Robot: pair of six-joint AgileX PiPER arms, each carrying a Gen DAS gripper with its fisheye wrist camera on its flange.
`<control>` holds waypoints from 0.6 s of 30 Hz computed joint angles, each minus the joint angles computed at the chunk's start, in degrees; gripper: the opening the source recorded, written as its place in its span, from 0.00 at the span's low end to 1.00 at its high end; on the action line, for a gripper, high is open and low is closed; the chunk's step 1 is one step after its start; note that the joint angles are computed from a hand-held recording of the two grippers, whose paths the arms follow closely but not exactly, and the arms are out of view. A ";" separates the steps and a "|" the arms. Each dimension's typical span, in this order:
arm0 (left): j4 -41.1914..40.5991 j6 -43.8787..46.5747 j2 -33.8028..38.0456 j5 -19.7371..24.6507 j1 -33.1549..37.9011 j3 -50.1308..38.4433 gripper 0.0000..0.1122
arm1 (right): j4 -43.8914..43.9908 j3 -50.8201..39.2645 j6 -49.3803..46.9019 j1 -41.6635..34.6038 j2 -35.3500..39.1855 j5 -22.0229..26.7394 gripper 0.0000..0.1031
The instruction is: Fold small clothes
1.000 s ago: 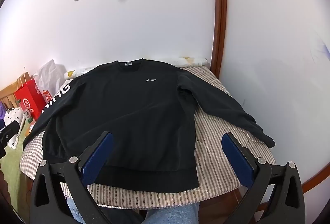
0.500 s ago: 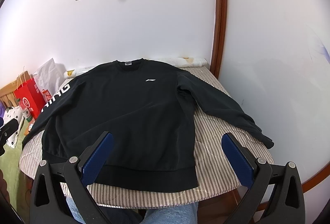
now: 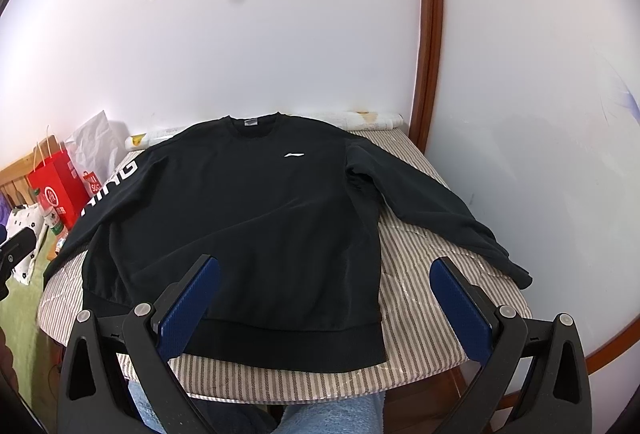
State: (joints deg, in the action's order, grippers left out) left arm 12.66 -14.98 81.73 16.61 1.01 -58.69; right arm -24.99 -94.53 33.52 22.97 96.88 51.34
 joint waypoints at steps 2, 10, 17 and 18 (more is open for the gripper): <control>0.00 -0.04 -0.08 0.37 -0.08 -0.26 0.92 | 0.10 -0.33 -0.24 0.05 0.16 0.18 1.00; -0.34 0.26 0.18 0.14 0.06 -0.36 0.92 | -0.18 -0.92 0.05 0.56 0.45 0.68 1.00; -1.60 1.72 0.18 0.39 0.45 -0.65 0.92 | -0.24 -1.26 0.04 0.68 0.60 0.86 1.00; -1.69 1.77 0.23 0.18 0.50 -0.51 0.92 | -0.24 -1.26 0.04 0.68 0.60 0.86 1.00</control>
